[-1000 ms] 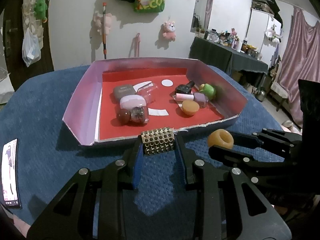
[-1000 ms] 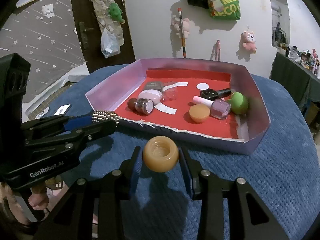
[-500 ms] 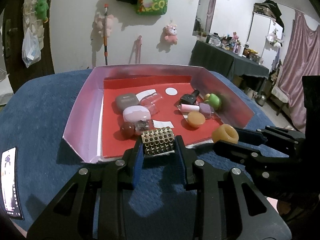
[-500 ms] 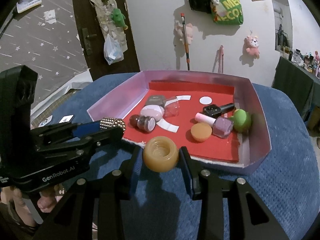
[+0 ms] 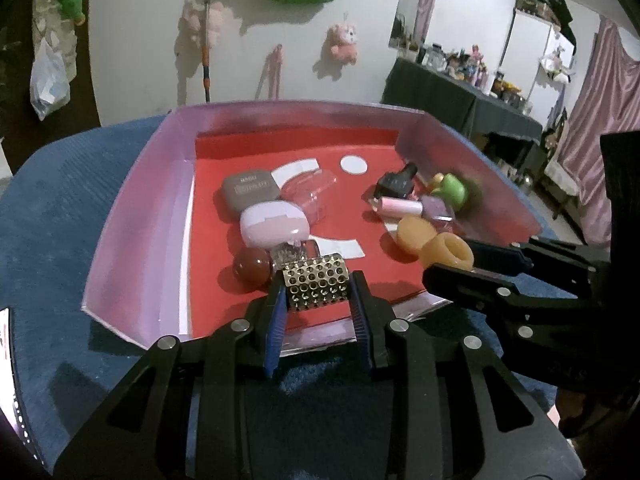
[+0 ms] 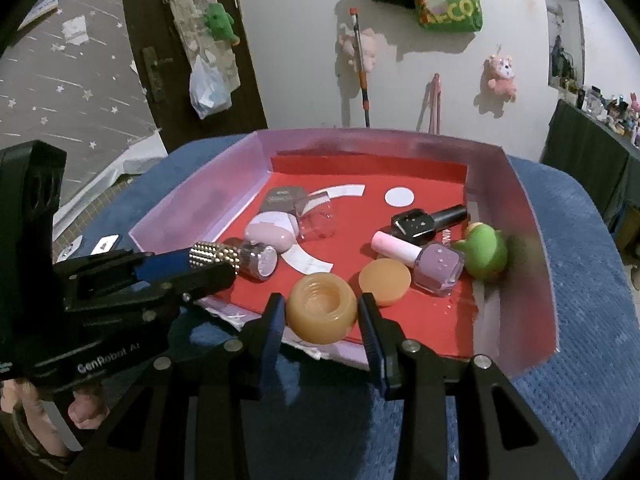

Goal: Organize rigid objects
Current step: 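Lift the bead cube and ring sponge and carry them into the box, then lower the bead cube and ring sponge into the box and open both grippers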

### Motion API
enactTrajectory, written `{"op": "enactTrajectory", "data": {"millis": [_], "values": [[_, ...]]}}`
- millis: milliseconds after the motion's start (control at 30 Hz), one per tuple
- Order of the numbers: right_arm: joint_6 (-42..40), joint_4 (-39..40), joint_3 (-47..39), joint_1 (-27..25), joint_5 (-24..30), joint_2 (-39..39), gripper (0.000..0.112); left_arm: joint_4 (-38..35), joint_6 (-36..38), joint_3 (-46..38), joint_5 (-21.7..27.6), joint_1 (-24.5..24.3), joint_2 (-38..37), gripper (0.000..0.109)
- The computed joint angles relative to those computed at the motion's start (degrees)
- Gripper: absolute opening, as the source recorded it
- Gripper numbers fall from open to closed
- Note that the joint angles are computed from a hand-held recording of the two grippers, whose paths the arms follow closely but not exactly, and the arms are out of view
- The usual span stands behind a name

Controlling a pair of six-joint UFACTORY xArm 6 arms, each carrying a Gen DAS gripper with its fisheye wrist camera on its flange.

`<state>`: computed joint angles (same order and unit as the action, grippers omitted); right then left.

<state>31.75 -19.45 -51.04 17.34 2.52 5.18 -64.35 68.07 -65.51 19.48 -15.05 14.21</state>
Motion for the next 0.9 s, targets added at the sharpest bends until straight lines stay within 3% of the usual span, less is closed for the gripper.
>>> {"op": "enactTrajectory", "data": {"millis": [233,433,667,800,900], "values": [[-16.52,19.3,-3.06,1.92,2.79,3.44,0.04,6.13,-5.21,-2.28,2.19,0.56,2.85,0.028],[-18.27,22.22,-4.95,1.78,4.85,5.06,0.04,9.24,-8.36,-3.75,2.61,0.69,4.44,0.028],[-12.76,16.8,-5.2,0.66,5.41,5.29,0.04,9.88,-10.1,-4.88,2.19,0.87,5.58,0.028],[-0.5,2.32,-5.21,-0.92,6.49,5.07,0.04,9.48,-10.52,-6.02,2.22,1.13,6.61,0.028],[3.32,-1.7,-5.5,-1.42,7.28,5.28,0.04,9.37,-10.76,-6.63,1.36,0.93,7.34,0.028]]}}
